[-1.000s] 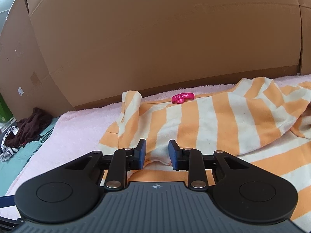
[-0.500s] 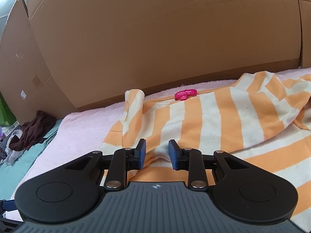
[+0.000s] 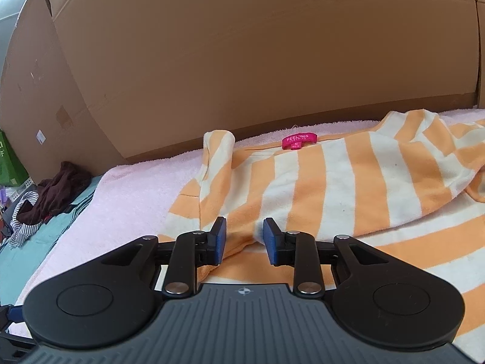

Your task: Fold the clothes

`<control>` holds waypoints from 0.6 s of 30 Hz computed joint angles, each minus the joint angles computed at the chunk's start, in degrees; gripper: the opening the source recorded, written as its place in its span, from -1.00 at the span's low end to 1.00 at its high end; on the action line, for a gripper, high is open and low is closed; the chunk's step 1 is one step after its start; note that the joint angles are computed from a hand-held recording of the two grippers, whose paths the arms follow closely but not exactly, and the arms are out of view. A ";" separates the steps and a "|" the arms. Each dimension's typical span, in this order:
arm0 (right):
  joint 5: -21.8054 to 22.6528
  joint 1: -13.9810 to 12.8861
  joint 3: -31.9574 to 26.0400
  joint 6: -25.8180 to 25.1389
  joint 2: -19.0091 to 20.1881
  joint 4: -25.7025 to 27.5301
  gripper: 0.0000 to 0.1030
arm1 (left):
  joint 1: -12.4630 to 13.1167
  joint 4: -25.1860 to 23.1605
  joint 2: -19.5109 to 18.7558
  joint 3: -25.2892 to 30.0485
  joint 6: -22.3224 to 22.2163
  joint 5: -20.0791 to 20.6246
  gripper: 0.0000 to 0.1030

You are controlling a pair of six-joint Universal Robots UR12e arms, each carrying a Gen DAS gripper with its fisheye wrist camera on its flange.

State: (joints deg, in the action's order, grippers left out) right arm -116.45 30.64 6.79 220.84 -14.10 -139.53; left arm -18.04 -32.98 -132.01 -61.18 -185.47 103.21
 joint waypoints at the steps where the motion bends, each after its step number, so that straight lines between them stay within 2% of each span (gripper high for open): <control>1: -0.07 0.01 -0.85 -0.14 0.37 0.73 -0.41 | 0.00 -0.03 0.00 0.00 -0.04 0.01 0.98; 6: 0.15 -0.03 -2.15 -0.24 0.97 1.60 -0.38 | 0.05 -0.13 0.03 -0.07 -0.27 -0.12 0.98; 11: 0.71 -0.19 -0.17 0.09 -0.01 0.67 -0.36 | 0.13 -0.03 0.09 -0.31 -0.20 -0.36 0.98; 15: 1.85 -0.29 5.01 2.59 -3.25 0.93 -0.36 | 0.33 0.29 0.07 -0.50 0.39 -1.05 0.99; 18: 4.26 -0.32 7.33 4.00 -5.03 2.70 -0.26 | 0.56 0.47 -0.01 -0.46 0.26 -2.01 0.99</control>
State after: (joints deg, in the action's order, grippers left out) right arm -112.19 30.32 14.12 224.84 -19.13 -136.83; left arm -17.48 -32.51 -132.02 -61.64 -185.21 101.20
